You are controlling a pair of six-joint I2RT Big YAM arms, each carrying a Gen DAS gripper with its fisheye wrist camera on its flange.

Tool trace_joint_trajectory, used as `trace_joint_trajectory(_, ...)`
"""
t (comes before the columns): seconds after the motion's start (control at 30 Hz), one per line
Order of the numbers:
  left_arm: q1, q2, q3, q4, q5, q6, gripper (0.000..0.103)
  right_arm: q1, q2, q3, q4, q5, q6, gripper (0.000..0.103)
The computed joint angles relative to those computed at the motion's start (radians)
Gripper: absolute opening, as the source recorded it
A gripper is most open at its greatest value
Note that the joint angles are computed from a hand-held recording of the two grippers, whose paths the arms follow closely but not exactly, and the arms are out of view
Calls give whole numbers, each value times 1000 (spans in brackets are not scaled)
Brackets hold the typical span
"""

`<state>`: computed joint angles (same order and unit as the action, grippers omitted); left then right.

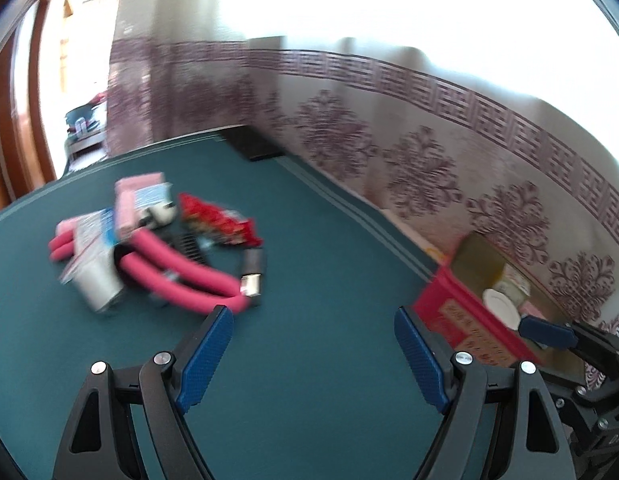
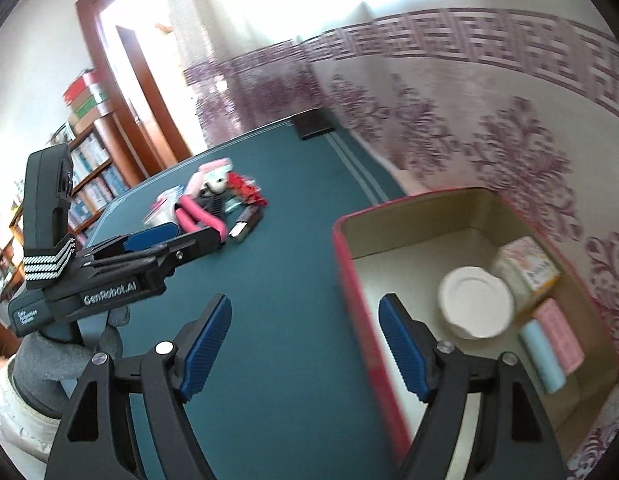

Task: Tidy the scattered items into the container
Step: 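Return to the table and grasp the bagged gauze roll with the left tool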

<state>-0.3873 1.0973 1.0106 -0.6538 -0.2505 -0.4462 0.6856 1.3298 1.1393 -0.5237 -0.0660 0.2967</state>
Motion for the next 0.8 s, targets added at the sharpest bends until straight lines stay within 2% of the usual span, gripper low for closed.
trace_joint_trajectory(0.43,176,-150,-135,-34,10,-81,84,72,103,70,-40,-27,-14,80)
trace_joint_trajectory(0.8,283,-115,-131,-24,39,-79,84,85,137,86,-44,-41,-6,80)
